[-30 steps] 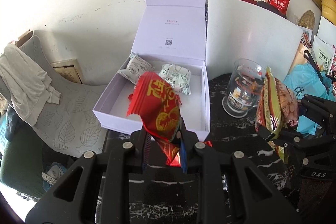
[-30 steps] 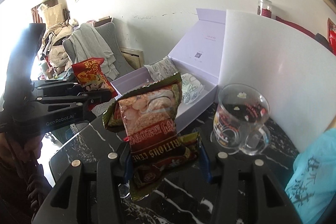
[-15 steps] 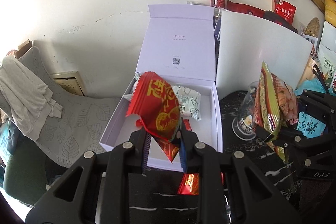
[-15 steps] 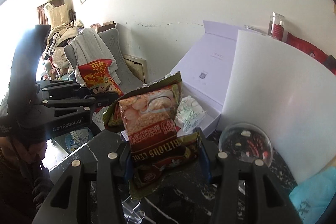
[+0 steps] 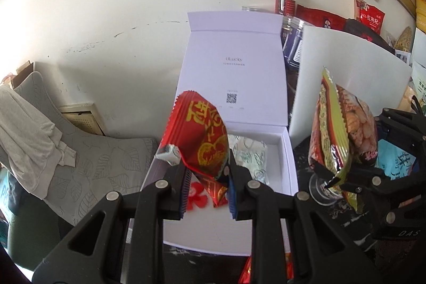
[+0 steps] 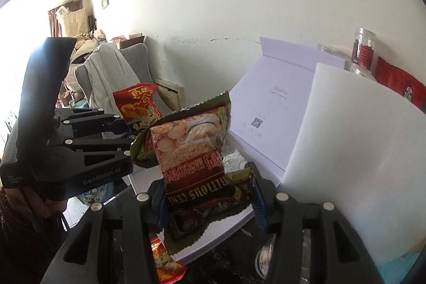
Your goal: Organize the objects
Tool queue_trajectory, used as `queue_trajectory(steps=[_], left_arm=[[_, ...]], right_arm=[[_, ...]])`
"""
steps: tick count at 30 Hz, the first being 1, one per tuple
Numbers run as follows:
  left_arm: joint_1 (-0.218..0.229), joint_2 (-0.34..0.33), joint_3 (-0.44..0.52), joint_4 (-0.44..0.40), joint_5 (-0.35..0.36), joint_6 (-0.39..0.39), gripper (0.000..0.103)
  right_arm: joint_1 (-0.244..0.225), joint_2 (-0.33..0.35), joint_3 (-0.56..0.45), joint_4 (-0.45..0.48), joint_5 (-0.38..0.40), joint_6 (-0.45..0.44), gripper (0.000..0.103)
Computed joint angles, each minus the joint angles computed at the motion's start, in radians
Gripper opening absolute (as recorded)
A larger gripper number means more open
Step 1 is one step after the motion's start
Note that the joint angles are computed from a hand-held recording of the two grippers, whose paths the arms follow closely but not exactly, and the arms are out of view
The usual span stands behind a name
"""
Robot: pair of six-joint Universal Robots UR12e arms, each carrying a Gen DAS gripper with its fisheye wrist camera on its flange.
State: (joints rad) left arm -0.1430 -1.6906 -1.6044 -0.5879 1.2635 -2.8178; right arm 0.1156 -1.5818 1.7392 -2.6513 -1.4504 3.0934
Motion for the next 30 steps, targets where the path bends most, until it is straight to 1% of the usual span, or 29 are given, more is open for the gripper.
queue_trajectory(steps=[5,8,11,13,18,23,26,30], left_arm=[[-0.001,-0.033,0.026,-0.007,0.006,-0.006,0.022],[0.001,-0.047,0.031,-0.022,0.009,-0.024,0.022],[0.01,-0.062,0.031,-0.043,-0.012,-0.048,0.022],[0.009,-0.069,0.031,-0.065,-0.009,-0.034,0.022],[0.007,-0.071,0.018,-0.06,0.003,-0.014,0.022],[-0.002,-0.066,-0.002,-0.047,0.055,0.025,0.022],[0.002,-0.066,-0.005,-0.066,0.047,0.038,0.022],[0.001,-0.07,-0.004,-0.081,0.041,0.053,0.022]], right_arm=[[-0.002,0.034,-0.03,-0.013,-0.007,0.0,0.051],[-0.002,0.055,-0.047,-0.009,-0.01,0.002,0.051],[-0.001,0.072,-0.059,0.027,-0.008,-0.014,0.051],[0.0,0.082,-0.065,0.048,-0.015,-0.013,0.051],[0.003,0.099,-0.073,0.077,-0.027,-0.019,0.051],[0.011,0.104,-0.069,0.099,-0.035,-0.024,0.051],[0.019,0.104,-0.064,0.113,-0.06,-0.029,0.051],[0.022,0.105,-0.06,0.137,-0.061,-0.034,0.051]])
